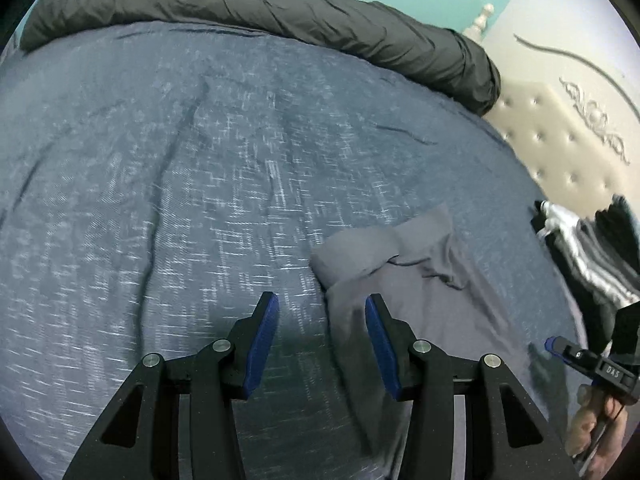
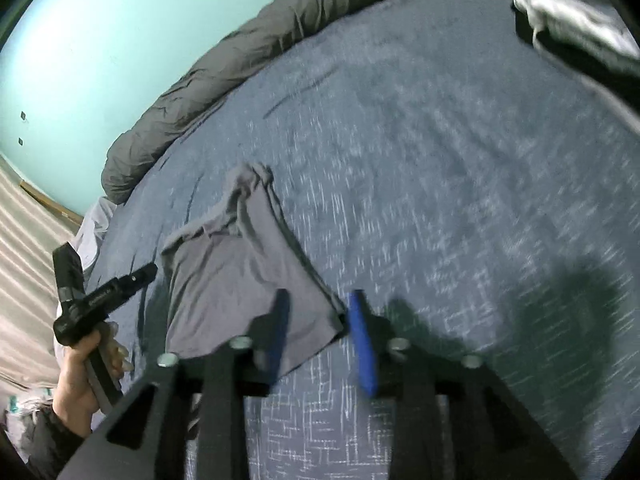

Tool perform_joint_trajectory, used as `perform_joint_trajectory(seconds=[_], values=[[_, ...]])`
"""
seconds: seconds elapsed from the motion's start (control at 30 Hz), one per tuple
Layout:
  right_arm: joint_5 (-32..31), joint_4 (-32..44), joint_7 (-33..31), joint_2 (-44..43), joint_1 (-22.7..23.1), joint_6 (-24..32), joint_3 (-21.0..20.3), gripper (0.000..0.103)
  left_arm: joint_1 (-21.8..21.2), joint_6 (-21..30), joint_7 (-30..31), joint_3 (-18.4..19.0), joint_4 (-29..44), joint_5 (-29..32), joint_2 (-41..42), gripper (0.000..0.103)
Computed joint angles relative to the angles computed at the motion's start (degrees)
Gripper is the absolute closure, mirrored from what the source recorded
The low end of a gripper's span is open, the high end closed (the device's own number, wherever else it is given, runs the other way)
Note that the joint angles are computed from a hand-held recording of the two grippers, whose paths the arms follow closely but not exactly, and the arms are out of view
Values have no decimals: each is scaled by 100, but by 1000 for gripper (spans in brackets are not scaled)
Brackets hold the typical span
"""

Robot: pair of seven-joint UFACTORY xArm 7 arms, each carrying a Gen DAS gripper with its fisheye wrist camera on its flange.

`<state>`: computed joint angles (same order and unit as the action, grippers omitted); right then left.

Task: Fold clothes

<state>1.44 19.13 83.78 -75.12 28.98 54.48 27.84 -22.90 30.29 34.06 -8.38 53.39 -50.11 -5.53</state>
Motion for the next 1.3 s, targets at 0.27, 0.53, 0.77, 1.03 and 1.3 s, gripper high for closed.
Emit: perform_joint_trajectory(seconds=[0.27,0.53,0.77,1.03,1.3], values=[[-365,264,-1257,1115,-365,-1150,-701,70,12,-25,474,-1,38,-756,130,54],[-484,1199,-3065,3172,-962,-2308,-1482,70,95,-26,534,-71,148,-815,293,54],[-238,2110,-4083,4627,-1136,-2169,-1705,67,131,44,608,-84,174,-869,331,54],[-371,2488,-4225,5296,-1323,-2098,-1540,68,177,128,669,-88,179,-963,332,54],[-894,2416,-3899,5235,-1517,-2206,-1385,100,216,201,702,-69,205,-1085,347,54]])
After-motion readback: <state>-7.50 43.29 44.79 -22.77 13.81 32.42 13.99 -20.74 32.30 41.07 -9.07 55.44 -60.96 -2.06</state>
